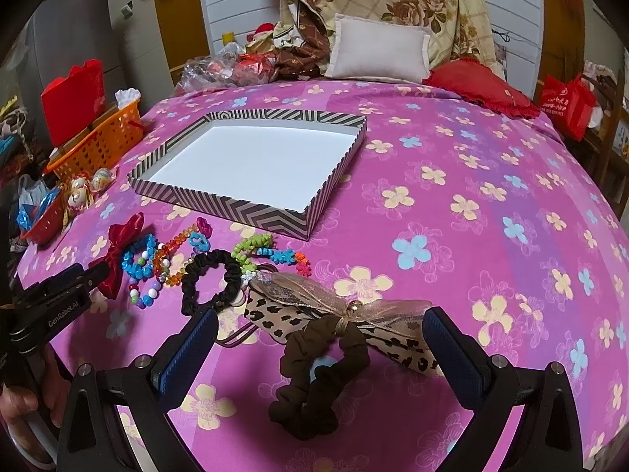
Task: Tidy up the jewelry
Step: 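Move both tools over the bows lying beside the white tray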
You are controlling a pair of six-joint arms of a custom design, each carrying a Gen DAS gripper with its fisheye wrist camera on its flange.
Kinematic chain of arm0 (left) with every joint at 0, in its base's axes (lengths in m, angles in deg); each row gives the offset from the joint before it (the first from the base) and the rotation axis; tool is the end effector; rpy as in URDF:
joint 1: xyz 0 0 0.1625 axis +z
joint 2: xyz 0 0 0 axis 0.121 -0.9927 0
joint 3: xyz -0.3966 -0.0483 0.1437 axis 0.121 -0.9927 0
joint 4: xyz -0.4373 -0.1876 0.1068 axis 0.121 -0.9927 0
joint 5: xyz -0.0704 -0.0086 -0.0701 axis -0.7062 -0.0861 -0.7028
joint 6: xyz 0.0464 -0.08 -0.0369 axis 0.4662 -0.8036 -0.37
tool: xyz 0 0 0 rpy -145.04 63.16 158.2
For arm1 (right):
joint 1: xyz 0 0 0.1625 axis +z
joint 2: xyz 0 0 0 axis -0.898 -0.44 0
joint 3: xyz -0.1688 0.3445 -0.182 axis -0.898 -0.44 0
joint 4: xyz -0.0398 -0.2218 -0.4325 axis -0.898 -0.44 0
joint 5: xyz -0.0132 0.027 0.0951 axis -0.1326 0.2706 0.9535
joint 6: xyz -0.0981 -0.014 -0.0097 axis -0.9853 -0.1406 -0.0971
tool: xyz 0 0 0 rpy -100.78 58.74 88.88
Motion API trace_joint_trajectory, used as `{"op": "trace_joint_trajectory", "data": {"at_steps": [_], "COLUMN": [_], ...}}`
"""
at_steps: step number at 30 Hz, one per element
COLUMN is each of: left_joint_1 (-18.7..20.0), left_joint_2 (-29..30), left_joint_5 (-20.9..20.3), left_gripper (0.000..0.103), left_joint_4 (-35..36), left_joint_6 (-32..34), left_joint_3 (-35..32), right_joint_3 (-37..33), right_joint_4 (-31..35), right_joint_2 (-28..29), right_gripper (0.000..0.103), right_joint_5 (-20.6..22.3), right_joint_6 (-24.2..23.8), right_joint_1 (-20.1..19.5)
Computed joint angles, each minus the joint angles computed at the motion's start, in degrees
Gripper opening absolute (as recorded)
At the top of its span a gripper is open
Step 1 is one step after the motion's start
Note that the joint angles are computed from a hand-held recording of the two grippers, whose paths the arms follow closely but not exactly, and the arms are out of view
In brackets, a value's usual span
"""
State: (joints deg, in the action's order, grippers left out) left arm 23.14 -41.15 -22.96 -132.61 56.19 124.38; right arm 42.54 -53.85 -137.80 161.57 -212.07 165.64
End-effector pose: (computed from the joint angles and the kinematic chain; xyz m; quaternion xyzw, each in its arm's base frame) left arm -0.3127 -0.4024 0.0202 0.3963 0.8646 -0.2059 0.2301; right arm 0.1039 -0.2345 0.3025 -0.1484 -0.8392 0.3920 0.3465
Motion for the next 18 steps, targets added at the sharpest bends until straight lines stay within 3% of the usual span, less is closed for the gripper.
{"op": "trace_joint_trajectory", "data": {"at_steps": [18], "left_joint_1": [-0.04], "left_joint_2": [-0.19], "left_joint_5": [-0.03], "left_gripper": [0.053], "left_joint_4": [0.25], "left_joint_6": [-0.40], "left_joint_3": [0.13], "right_joint_3": [-0.15], "right_joint_4": [0.30], "right_joint_2": [0.76], "right_gripper": [0.103], "right_joint_5": [0.01], "right_joint_6": [0.57], "right_joint_1": [-0.09]}}
